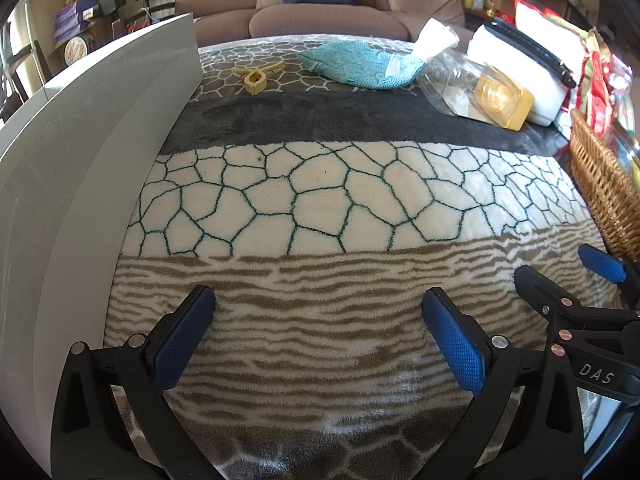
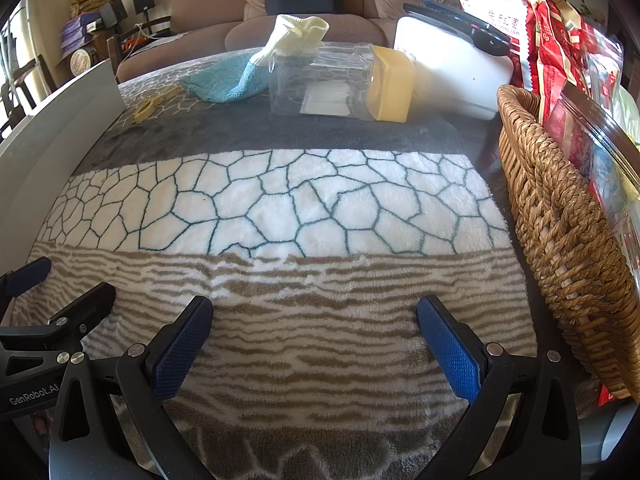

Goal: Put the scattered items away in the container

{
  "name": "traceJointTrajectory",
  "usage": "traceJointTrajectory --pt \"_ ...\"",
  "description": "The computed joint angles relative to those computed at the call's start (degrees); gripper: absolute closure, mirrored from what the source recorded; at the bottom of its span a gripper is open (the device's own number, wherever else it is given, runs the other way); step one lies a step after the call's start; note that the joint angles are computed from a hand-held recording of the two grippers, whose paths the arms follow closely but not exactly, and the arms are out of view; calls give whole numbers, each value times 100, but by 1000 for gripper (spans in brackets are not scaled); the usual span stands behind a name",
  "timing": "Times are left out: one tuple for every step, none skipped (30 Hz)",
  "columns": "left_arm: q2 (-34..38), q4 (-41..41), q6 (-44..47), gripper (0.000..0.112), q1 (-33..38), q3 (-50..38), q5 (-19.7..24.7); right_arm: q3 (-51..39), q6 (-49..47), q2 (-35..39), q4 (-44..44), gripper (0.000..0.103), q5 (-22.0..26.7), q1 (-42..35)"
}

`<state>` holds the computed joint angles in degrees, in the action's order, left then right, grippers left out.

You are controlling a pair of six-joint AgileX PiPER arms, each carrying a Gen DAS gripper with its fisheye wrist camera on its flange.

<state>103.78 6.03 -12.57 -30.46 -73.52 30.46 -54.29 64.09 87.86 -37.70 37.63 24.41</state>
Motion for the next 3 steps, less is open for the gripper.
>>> traceJointTrajectory --pt "2 -2 2 9 1 -3 2 -1 2 1 -1 0 2 2" --pt "2 -2 2 9 1 -3 2 0 2 1 -1 0 0 0" --pt "2 -2 2 9 1 -3 2 0 2 1 -1 0 0 0"
